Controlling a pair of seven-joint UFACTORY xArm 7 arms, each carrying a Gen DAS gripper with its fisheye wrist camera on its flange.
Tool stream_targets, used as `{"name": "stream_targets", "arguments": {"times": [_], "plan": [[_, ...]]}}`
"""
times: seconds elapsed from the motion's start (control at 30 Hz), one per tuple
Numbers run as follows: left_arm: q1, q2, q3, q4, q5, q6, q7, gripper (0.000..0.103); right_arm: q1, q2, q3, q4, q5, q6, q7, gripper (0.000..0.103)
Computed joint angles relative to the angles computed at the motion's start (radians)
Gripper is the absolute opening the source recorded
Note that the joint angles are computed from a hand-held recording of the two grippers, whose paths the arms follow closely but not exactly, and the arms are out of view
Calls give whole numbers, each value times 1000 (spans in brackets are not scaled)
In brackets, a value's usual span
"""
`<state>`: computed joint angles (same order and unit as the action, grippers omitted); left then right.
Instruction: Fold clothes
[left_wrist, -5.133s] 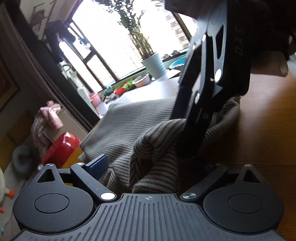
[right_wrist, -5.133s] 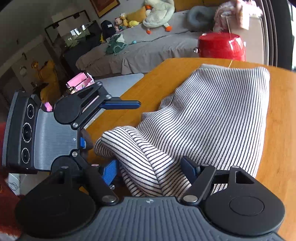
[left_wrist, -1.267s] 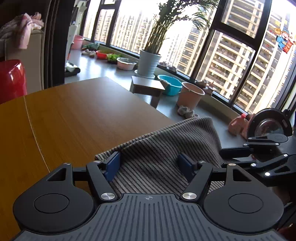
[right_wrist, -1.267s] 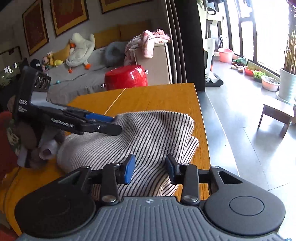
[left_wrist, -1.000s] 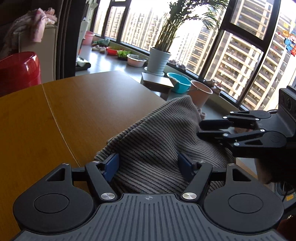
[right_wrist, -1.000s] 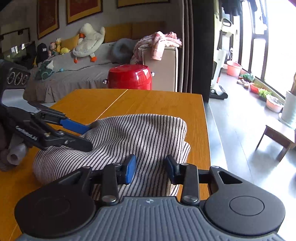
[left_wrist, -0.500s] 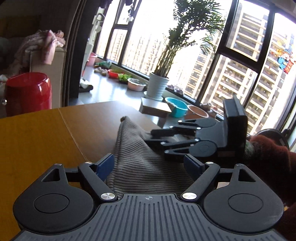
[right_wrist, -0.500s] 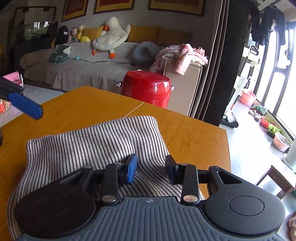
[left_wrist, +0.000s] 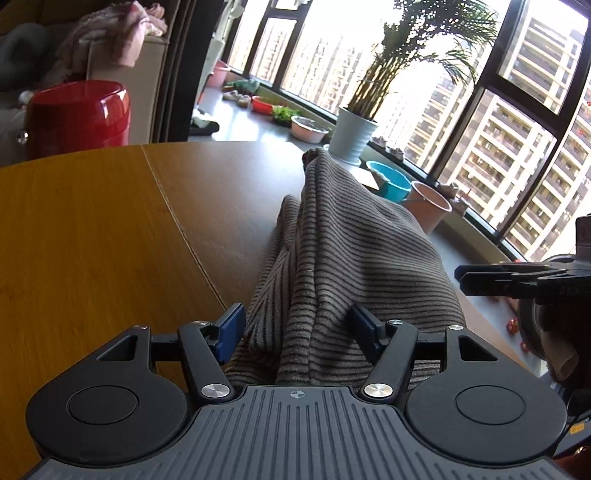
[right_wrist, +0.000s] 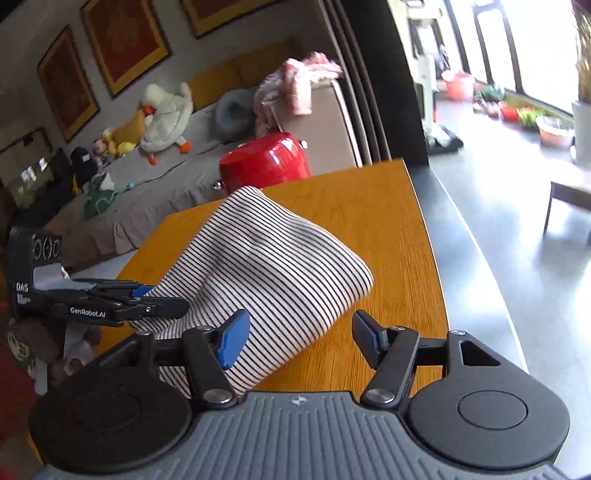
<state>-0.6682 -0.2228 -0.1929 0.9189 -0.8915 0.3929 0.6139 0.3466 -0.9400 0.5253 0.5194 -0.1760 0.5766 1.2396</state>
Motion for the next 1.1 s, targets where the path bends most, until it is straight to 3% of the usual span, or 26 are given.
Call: {"name": "stream_targets", "arguments": {"times": [0.03,0.1,0.2,0.33,0.5,0.67,0.8,0.97,1.07,1.1], "plan": [[-4,-6,2,-5,-12,5,5,67,4,-1,-7,-21,21,-23,25,49],[-10,-24,1,-22,-20,9,7,66,-1,34,-21,-43,30,-110,37,39],[-32,-65,14,-51,-60,50,20,66,-75,110,5,33,-42,-109,-13,28],[-76,-95,26,-75,-170,108,108,69,-140,243,11,134,-123,-153,-102,32],[-92,-105,-20,-95,-199,72,169,76,-209,400,93,279,-275,-62,-167,38],[-94,-161,24,-115,-301,85,212,76,-147,394,68,293,-321,4,-160,39],[-91,-214,8,-136,-371,-40,247,76,-78,341,50,281,-311,17,-169,38],[-84,-157,-2,-101,-333,-130,155,75,-12,337,69,259,-259,11,-202,38],[-67,-97,-34,-76,-216,-185,53,72,-70,330,180,238,-343,7,-115,39],[-56,-74,-50,-68,-157,-207,10,71,-67,335,181,249,-346,24,-120,39]]}}
